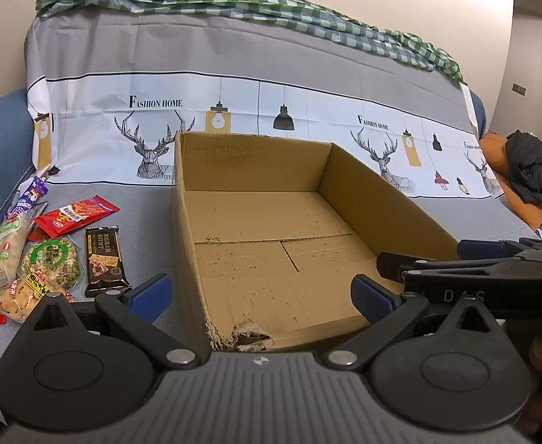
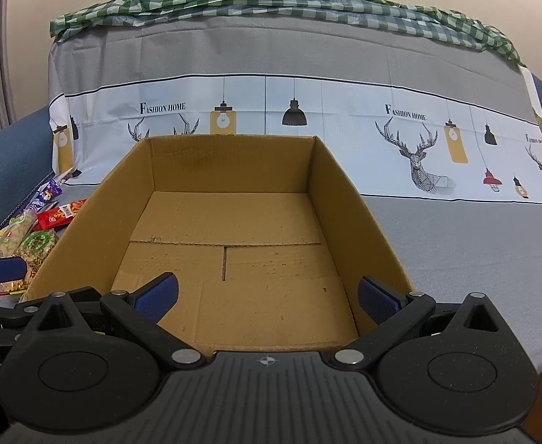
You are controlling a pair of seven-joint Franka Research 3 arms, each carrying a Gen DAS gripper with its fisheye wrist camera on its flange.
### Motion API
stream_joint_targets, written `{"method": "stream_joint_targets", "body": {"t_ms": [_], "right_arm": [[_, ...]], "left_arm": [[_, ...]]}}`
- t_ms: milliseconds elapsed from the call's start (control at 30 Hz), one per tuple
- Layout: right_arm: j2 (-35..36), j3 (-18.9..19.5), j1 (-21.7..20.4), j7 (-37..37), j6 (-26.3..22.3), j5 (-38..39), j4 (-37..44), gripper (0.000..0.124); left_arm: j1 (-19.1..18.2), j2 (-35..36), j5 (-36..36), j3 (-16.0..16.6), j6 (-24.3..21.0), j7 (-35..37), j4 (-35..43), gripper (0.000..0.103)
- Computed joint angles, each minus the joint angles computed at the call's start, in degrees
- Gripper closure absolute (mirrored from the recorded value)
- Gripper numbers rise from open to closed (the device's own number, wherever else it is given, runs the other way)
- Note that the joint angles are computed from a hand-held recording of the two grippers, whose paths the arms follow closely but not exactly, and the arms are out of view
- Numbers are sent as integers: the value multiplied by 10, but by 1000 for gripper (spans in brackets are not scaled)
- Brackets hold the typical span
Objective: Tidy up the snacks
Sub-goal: 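Move both tools from the box toward the snack pile, then grasp the dark cracker bar with the right tool while the left tool grasps the white puffed-snack bag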
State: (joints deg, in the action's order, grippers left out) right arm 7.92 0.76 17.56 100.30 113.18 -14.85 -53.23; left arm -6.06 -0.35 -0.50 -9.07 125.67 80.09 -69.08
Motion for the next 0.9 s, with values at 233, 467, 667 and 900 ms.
{"method": "stream_joint_targets", "body": {"t_ms": [233, 467, 667, 900], "right_arm": [[-2, 0, 0, 0, 3, 0, -4, 22], [7, -1, 3, 22, 3, -5, 12, 31], [30, 0, 16, 46, 2, 8, 48, 61], [51, 6, 36, 59, 19, 38, 80, 67]], "left_arm": [[0, -1, 0, 0, 0, 0, -2, 0], [5, -18, 3, 5, 31, 0, -31, 0], [25, -3, -40, 23, -10, 14, 18, 48], [69, 25, -82, 38, -35, 110, 78, 79]]}}
